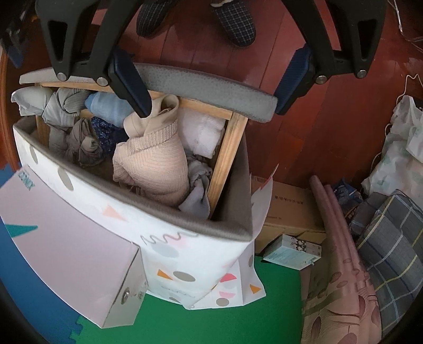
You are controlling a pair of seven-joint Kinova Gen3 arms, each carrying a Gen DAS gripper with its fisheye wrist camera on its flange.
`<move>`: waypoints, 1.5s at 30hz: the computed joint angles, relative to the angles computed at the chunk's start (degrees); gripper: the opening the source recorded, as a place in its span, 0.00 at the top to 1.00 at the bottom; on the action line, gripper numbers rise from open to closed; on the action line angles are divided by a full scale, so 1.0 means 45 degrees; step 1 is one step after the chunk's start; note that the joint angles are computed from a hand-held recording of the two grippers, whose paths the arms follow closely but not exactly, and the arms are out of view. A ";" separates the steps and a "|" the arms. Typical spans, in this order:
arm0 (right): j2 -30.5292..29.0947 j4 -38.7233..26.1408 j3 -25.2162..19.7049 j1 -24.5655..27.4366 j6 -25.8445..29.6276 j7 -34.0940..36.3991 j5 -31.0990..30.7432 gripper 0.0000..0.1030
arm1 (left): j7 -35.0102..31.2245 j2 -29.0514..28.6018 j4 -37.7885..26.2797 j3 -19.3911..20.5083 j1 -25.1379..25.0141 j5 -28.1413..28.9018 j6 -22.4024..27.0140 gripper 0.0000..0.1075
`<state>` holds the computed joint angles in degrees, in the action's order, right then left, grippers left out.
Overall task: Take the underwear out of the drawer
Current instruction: 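Hook the left gripper on the drawer front and pull it open, then grasp the pale blue rolled garment with the right gripper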
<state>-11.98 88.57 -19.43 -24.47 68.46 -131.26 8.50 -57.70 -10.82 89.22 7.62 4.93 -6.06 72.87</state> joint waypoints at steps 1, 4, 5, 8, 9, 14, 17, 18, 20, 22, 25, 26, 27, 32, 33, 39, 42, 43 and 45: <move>-0.0056 -0.0022 -0.0057 0.0000 0.0038 -0.0069 0.0070 0.02 | -0.0020 -0.0118 0.0065 0.0019 0.0027 0.0012 0.0056 0.11; -0.0090 -0.0204 0.0025 -0.0037 0.0159 0.0104 -0.0109 0.02 | -0.0108 -0.0496 0.0328 0.0131 0.0067 -0.0077 0.0168 0.11; -0.0103 -0.0267 0.0058 -0.0046 0.0232 0.0208 -0.0182 0.02 | -0.0146 -0.0615 0.0426 0.0132 0.0068 -0.0037 0.0192 0.11; -0.0079 -0.0551 0.0270 -0.0086 0.0548 0.0737 -0.0629 0.02 | -0.0408 -0.0894 0.0598 0.0020 0.0038 0.0215 0.0341 0.11; -0.0072 -0.0661 0.0355 -0.0085 0.0696 0.0926 -0.0782 0.02 | -0.0473 -0.0987 0.0648 0.0033 0.0022 0.0254 0.0400 0.11; 0.0170 -0.1190 0.0697 0.0025 0.1262 0.1568 -0.1326 0.02 | -0.0353 -0.1346 0.0743 0.0600 -0.0034 -0.0159 0.0855 0.11; 0.0450 -0.1721 0.1145 0.0189 0.1807 0.2113 -0.1856 0.02 | -0.0409 -0.1602 0.0870 0.0617 -0.0003 -0.0100 0.1009 0.11; 0.0588 -0.1958 0.1275 0.0257 0.2033 0.2287 -0.1976 0.02 | -0.0453 -0.1660 0.0886 0.0571 -0.0008 -0.0020 0.1063 0.11; 0.0892 -0.2463 0.1339 0.0340 0.2636 0.2501 -0.1928 0.02 | -0.0494 -0.1761 0.0920 0.0535 -0.0035 0.0110 0.1189 0.11; 0.1274 -0.3092 0.1479 0.0389 0.3275 0.2837 -0.1926 0.02 | -0.0514 -0.1843 0.0991 0.0609 -0.0086 0.0062 0.1180 0.11; 0.1920 -0.4092 0.1778 0.0464 0.4376 0.3423 -0.2085 0.02 | -0.0036 -0.1790 0.0927 0.1215 -0.0235 -0.0469 0.1263 0.11; 0.2108 -0.4321 0.1906 0.0513 0.4629 0.3627 -0.2219 0.02 | 0.0027 -0.1777 0.0925 0.1327 -0.0219 -0.0621 0.1244 0.11; 0.2308 -0.4528 0.2053 0.0587 0.4869 0.3852 -0.2423 0.02 | 0.0040 -0.1817 0.0965 0.1327 -0.0174 -0.0650 0.1194 0.11; 0.3283 -0.5225 0.2478 0.0892 0.5822 0.4956 -0.3082 0.07 | 0.0055 -0.1729 0.0827 0.1589 -0.0059 -0.1015 0.1327 0.12; 0.3657 -0.5517 0.2520 0.0927 0.6217 0.5300 -0.3236 0.16 | 0.0057 -0.1661 0.0731 0.1665 -0.0012 -0.1085 0.1429 0.12; 0.5432 -0.6848 0.2539 0.0489 0.7980 0.6364 -0.2996 0.38 | -0.0458 -0.1518 0.0165 0.1059 0.0245 -0.0638 0.1641 0.12; 0.6114 -0.7307 0.2578 -0.0015 0.8563 0.6748 -0.2364 0.38 | -0.0643 -0.1452 -0.0274 0.1061 0.0190 -0.0695 0.1848 0.12; 0.6317 -0.7395 0.2599 -0.0141 0.8737 0.6866 -0.2241 0.38 | -0.0764 -0.1393 -0.0420 0.1021 0.0193 -0.0661 0.1935 0.12; 0.6590 -0.7366 0.2677 -0.0396 0.8961 0.6916 -0.1977 0.38 | -0.0976 -0.1211 -0.0773 0.0948 0.0180 -0.0603 0.2185 0.12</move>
<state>17.68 55.43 -7.38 -26.25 108.79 -100.14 -0.39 -62.09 -16.27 85.74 11.89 5.74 -8.77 82.70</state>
